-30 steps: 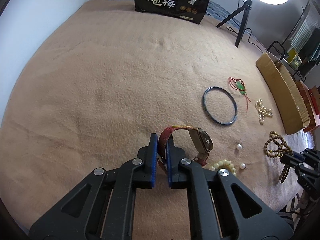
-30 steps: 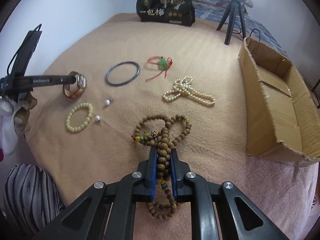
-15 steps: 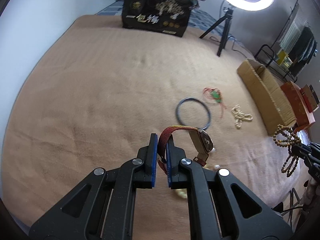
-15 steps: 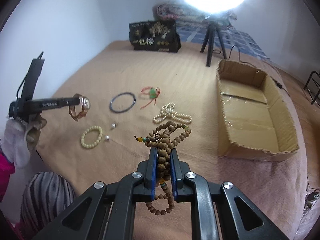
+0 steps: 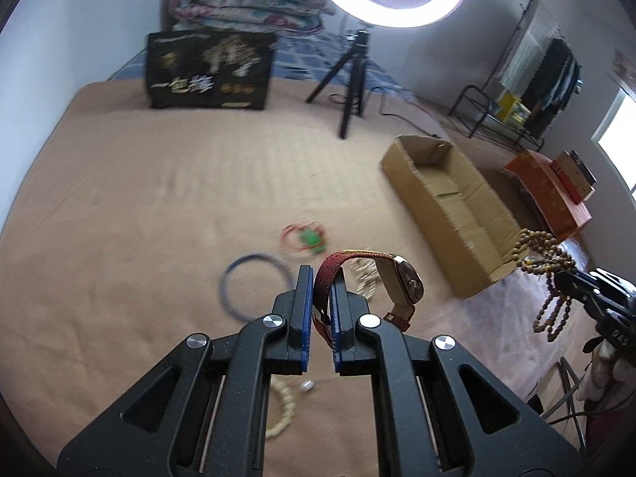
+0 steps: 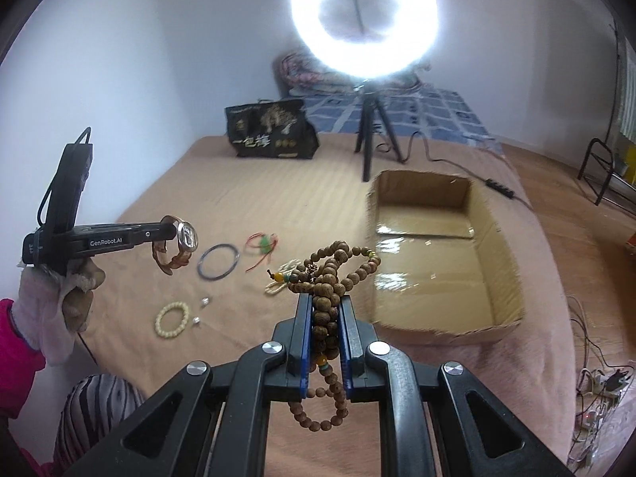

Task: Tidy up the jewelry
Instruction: 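Lift and carry the watch and bead necklace over the cardboard box with both tools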

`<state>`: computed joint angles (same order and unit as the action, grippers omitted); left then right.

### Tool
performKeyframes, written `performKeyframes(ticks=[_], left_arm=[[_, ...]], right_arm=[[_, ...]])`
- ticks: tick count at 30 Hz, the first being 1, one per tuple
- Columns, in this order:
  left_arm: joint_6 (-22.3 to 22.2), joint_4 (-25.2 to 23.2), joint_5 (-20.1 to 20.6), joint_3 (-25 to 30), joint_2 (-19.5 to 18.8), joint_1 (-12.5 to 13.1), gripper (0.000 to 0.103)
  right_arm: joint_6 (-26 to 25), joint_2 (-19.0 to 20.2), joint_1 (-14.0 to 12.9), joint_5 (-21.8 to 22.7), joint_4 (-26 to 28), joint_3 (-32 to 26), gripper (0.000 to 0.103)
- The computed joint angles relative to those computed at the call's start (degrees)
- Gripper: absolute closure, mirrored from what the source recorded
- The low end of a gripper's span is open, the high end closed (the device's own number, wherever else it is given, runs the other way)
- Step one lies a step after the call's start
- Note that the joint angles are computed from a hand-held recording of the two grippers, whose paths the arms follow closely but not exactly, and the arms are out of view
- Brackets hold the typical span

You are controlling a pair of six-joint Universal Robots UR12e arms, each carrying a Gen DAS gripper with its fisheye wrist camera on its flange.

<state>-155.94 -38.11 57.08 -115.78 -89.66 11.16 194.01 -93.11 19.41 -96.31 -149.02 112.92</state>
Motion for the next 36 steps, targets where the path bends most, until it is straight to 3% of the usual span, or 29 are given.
performKeyframes(ticks=[22,36], left_arm=[[-4.4,3.3,0.3,8.3,-8.7,-13.0,0.097],[-4.8,3.3,2.7,9.7,-11.0,-17.0,0.097]], right_arm=[[1.3,0.9,-8.3,-1.1,-2.7,1.9,0.093],[2.9,2.8,-11.4,-0.2,-3.5,2.4,0.093]])
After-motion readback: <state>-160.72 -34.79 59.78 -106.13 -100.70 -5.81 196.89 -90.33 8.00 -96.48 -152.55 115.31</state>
